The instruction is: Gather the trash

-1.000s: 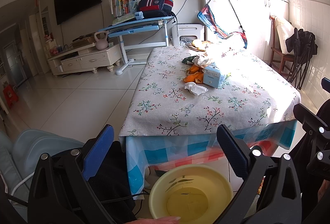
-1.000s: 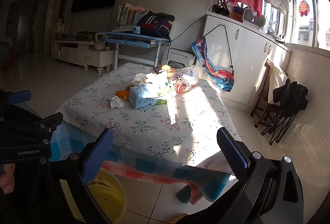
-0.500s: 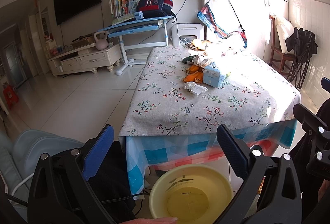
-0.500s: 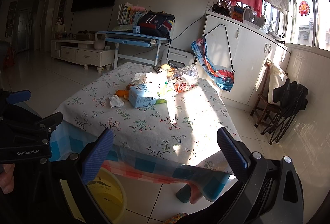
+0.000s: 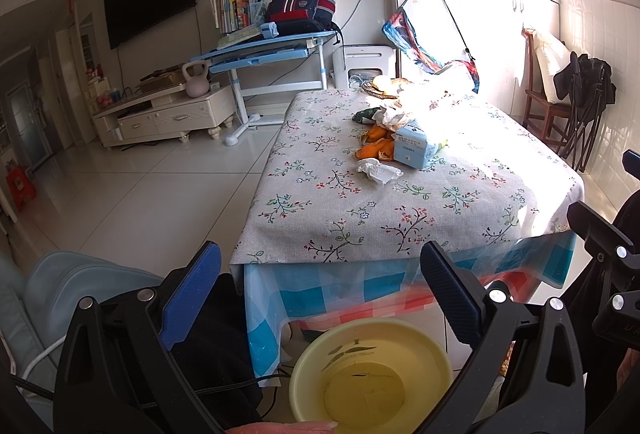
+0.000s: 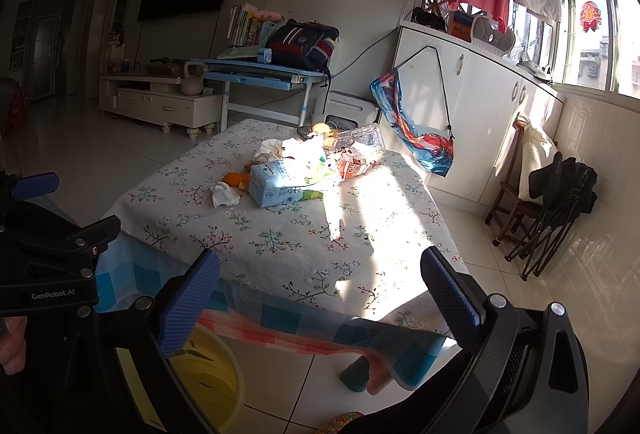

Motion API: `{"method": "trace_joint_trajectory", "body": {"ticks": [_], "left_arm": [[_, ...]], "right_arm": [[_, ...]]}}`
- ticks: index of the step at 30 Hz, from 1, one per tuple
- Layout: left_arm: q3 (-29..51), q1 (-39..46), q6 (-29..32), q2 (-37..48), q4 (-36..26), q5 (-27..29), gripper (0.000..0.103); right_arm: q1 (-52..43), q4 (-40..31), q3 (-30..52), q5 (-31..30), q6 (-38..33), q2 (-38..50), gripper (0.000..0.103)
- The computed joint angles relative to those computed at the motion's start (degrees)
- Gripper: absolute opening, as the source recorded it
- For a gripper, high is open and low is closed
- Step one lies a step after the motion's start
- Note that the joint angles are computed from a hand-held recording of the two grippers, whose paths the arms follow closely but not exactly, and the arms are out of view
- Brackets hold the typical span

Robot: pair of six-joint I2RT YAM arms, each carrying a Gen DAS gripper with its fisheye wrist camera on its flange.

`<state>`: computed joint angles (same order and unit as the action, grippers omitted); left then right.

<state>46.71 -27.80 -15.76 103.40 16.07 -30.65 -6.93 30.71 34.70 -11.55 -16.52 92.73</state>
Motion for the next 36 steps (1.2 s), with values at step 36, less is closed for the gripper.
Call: {"method": "trace_joint_trajectory", "body": {"ticks": [36], "left_arm": [[0.48,-0.03,0.25,0.66,-0.02,1.00,0.097]], "right_arm": [[0.30,-0.38,0.30,0.38,-0.11,0.11,0.096]]}}
